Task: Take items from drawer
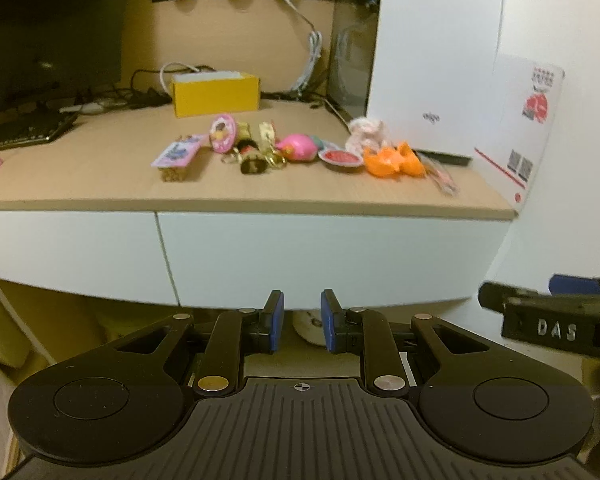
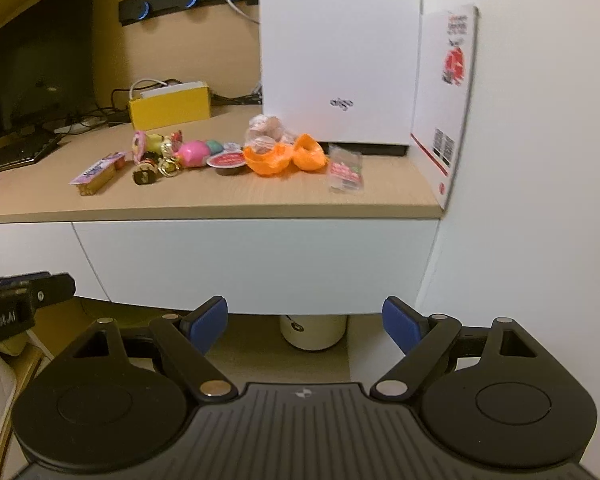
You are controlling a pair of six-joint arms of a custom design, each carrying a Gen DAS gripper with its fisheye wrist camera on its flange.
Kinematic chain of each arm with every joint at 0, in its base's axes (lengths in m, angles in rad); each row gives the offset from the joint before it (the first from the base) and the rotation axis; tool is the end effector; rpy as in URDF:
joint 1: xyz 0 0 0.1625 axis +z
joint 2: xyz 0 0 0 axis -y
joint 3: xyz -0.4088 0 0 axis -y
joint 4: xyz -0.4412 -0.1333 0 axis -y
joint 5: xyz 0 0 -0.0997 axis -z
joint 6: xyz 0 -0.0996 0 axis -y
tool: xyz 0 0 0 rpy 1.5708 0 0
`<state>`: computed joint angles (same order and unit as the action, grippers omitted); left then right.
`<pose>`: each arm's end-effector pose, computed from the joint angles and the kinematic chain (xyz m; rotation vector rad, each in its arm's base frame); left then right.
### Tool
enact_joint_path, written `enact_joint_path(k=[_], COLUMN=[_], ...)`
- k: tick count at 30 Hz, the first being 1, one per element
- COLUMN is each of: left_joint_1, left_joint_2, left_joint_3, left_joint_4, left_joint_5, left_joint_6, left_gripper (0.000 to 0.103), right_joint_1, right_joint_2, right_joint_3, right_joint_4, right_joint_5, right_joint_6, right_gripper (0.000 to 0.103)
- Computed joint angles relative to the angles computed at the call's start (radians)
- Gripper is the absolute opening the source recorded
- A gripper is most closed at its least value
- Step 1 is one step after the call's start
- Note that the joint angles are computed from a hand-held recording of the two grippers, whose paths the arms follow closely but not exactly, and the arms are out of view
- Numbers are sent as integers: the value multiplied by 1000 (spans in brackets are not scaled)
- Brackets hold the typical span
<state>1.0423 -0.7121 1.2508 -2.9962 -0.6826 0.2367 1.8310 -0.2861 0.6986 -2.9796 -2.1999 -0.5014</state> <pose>-0.2215 -0.7969 0.2408 0.3497 2.1616 -1.1513 0.3084 -0.8680 0.1409 0.4543 -2.1780 1.0972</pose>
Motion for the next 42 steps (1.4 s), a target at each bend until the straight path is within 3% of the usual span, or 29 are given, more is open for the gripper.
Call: enact_joint_path(k=[6,42], left_joint_1=[-8,-6], left_joint_2=[-9,-23], left_joint_3=[17,26], left_joint_4=[29,62], left_joint_5=[4,-24], left_joint_6=[-18,-29], left_gripper=[22,22], right_joint_1=[6,12], right_joint_2=[-4,-19], right_joint_3=[14,49], right_joint_4=[6,29], right_joint_5=[16,29], right_joint_6=[-34,5], right_gripper=[85,85])
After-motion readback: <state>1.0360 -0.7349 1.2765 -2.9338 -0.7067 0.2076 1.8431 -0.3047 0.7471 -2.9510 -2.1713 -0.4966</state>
